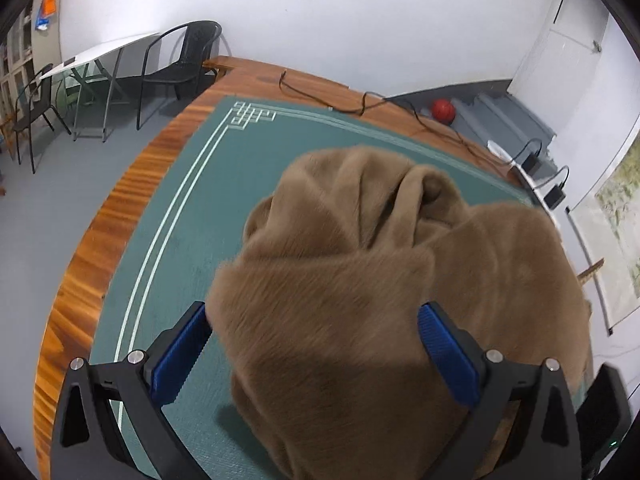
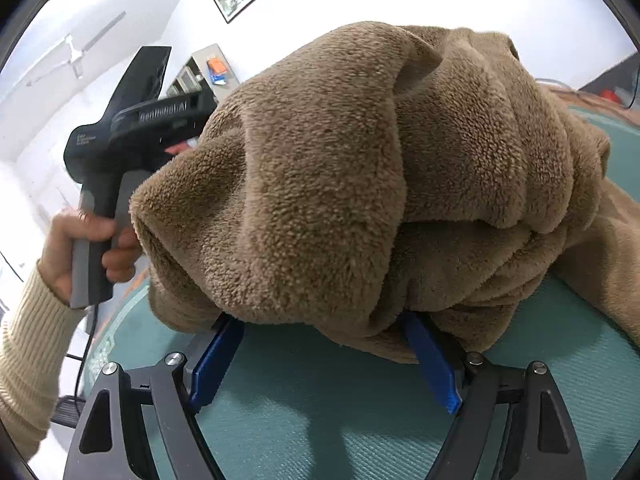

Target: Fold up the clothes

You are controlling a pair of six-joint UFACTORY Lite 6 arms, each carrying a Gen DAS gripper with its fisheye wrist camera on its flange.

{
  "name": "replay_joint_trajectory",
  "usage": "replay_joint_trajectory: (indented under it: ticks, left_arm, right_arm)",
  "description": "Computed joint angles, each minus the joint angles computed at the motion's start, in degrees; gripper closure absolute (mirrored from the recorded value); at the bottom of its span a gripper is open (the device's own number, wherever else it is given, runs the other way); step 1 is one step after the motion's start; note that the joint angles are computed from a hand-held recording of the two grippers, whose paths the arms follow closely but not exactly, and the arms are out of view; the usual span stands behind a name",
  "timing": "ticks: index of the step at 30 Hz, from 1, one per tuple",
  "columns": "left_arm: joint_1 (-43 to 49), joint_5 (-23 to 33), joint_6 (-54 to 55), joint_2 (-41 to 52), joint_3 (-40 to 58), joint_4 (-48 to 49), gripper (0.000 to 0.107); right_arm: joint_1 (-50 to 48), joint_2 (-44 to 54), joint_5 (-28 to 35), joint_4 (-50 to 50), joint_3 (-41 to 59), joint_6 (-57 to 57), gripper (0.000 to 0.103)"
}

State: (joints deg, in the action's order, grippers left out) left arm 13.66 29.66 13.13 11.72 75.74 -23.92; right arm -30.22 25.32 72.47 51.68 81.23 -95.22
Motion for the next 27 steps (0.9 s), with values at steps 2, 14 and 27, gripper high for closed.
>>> replay_joint_trajectory:
  ticks: [2,14,27]
  left_arm:
    - [-0.1,-0.6,1.1,-1.4,-2.1,-0.6,0.004]
    - [-0.4,-1.9,2.1,-1.3,-4.9,-2.8,0.005]
    - [4.0,-2.4,27.0,-4.8,-14.9,-29.0,0.005]
  right_arm:
    - [-0.3,-3.1,-2.6,0.8,-3.2,-2.3,0.019]
    - [-8.2,-4.6,2.7,8.5,-0.1,-3.9,0.019]
    - [-10.6,9.1,13.1,13.8,21.0,12.4,0.019]
